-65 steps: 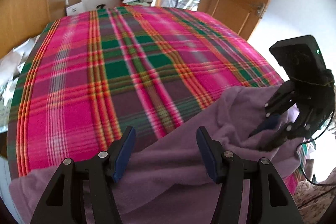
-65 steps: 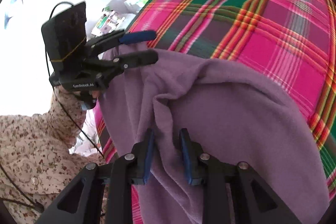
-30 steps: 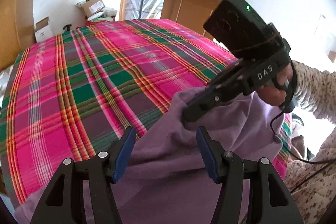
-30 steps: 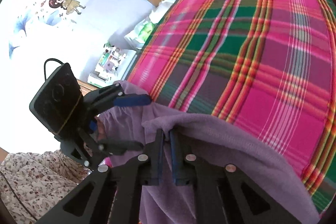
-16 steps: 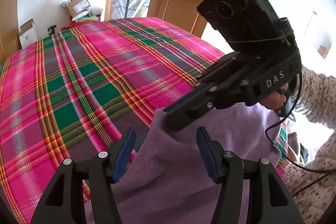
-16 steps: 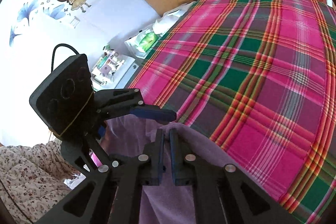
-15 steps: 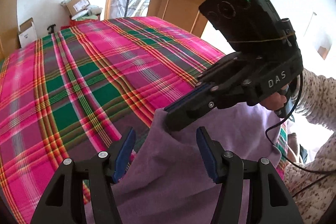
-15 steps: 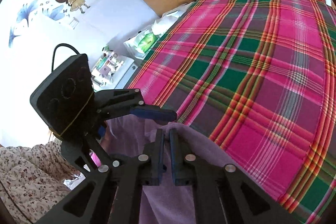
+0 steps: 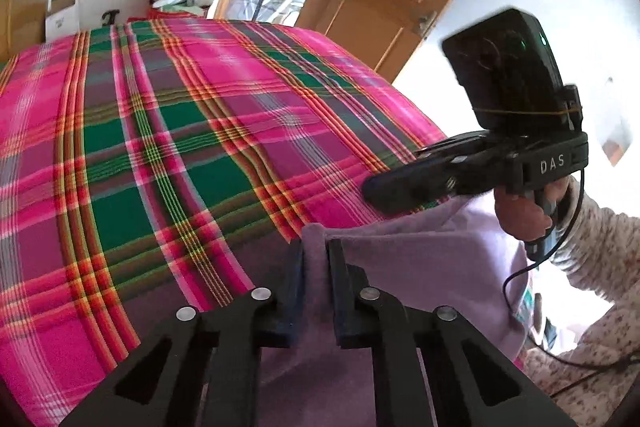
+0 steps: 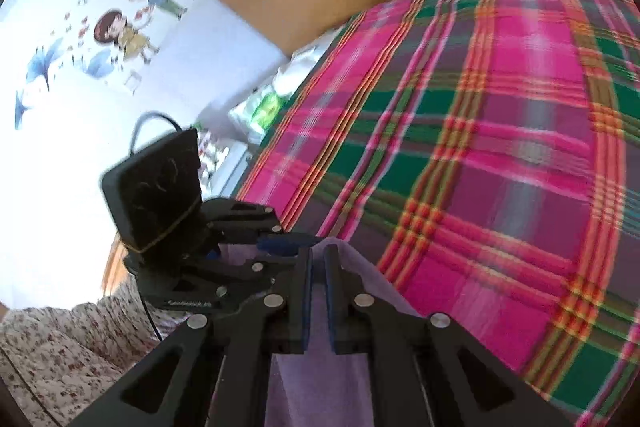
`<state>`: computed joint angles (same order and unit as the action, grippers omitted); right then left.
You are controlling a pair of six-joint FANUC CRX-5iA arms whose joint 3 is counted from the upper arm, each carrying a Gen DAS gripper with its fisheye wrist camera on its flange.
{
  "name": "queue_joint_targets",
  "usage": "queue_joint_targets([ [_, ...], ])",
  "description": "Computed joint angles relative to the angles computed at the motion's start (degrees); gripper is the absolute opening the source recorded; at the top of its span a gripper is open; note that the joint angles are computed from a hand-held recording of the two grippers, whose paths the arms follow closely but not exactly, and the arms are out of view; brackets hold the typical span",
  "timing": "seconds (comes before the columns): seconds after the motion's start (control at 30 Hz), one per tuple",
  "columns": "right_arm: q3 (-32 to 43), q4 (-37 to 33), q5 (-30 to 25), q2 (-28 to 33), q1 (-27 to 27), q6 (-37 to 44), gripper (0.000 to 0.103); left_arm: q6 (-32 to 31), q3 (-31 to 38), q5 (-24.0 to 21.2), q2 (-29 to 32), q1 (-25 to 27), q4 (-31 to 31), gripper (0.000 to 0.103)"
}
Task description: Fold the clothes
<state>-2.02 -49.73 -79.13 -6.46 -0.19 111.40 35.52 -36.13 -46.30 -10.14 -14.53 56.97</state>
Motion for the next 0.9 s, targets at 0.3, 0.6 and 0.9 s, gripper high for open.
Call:
queue_joint_targets([
  [0.3, -7.0, 20.4, 5.2, -10.2, 4.1, -2.4, 0.008, -0.4, -0.6, 0.4, -0.5, 0.3, 0.5, 0.009],
  [0.6, -11.0, 30.9, 1.0, -12.4, 8.1, 1.1, 0.026, 1.4, 0.0, 0.6, 0.3, 0.1, -1.2, 0.011],
  [0.9, -12.3, 33.4, 1.4, -11.5, 12.1, 1.7, 0.027, 4.4, 1.3, -0.3, 1.1, 0.6, -3.8, 0.021],
])
